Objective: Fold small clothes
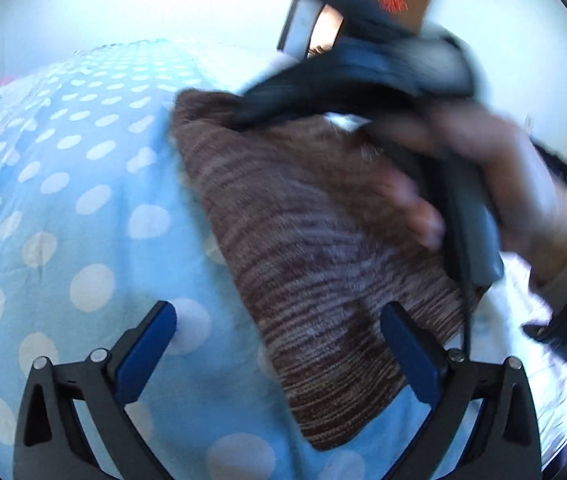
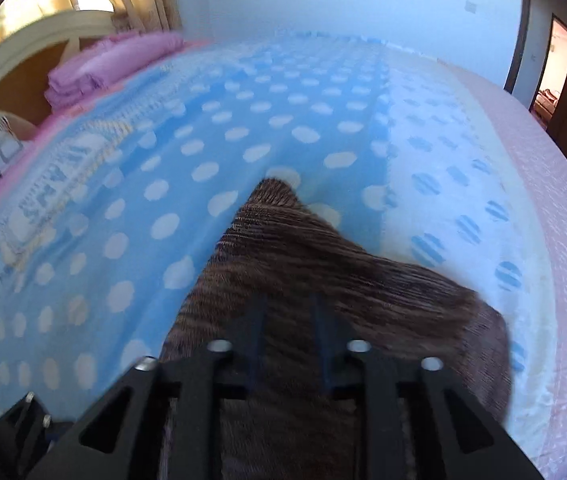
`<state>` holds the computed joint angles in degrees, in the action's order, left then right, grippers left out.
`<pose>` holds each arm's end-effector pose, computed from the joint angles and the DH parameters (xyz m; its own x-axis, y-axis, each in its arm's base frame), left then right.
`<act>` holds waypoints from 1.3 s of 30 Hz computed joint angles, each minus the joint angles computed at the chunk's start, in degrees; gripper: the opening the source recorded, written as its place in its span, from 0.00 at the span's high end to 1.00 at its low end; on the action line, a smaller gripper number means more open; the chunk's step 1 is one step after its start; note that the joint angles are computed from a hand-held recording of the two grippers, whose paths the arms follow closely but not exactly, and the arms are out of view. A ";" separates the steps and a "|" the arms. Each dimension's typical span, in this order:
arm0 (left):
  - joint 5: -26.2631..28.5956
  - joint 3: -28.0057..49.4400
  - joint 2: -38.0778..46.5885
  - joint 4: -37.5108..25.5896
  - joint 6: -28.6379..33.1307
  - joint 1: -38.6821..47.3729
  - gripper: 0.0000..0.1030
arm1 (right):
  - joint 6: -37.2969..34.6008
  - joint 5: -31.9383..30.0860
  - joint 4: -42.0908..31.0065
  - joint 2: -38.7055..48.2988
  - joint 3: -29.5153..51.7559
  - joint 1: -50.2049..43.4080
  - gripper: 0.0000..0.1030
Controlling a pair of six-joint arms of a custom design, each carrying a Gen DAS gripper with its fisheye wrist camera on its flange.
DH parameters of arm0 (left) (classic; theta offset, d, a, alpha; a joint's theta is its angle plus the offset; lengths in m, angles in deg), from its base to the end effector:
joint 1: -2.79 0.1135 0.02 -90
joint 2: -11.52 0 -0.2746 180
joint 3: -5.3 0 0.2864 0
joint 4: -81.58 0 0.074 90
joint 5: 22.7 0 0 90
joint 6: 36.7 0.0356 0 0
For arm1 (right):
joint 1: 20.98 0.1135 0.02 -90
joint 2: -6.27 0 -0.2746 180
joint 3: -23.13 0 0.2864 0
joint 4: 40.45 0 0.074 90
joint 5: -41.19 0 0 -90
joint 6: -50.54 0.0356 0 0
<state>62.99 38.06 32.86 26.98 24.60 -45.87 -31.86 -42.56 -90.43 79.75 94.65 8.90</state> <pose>0.0844 -0.0919 0.1952 -0.7386 0.1146 -0.6643 0.4079 0.8606 -0.3051 0.2582 0.1439 0.2808 -0.7345 -0.2704 -0.6224 -0.3429 0.9394 -0.0034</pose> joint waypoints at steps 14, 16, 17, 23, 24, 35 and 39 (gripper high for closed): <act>-0.21 0.60 0.47 -1.62 -1.31 5.26 0.00 | -1.93 -7.67 -22.35 -48.69 -26.29 -8.16 0.80; -4.73 1.37 2.27 -2.08 -3.35 0.66 0.00 | -3.41 -10.19 -21.90 -50.77 -27.17 -10.55 0.81; -7.20 1.87 2.58 -2.82 -4.31 -1.17 0.00 | -3.86 -12.65 -21.78 -49.72 -26.27 -13.02 0.81; -13.90 4.23 5.77 0.51 -2.28 -1.39 0.00 | -6.76 -17.60 -13.00 -43.02 -22.18 -22.14 0.79; -15.06 5.21 9.11 1.37 -2.43 -1.82 0.00 | -5.94 -15.87 -10.50 -39.24 -21.36 -22.21 0.79; -1.79 2.64 17.26 10.02 0.76 8.62 0.00 | -9.59 -24.68 -3.00 -23.39 -19.33 -34.50 0.72; -2.55 2.86 17.97 10.30 0.95 7.24 0.00 | -7.98 -30.67 1.09 -18.17 -17.51 -36.66 0.59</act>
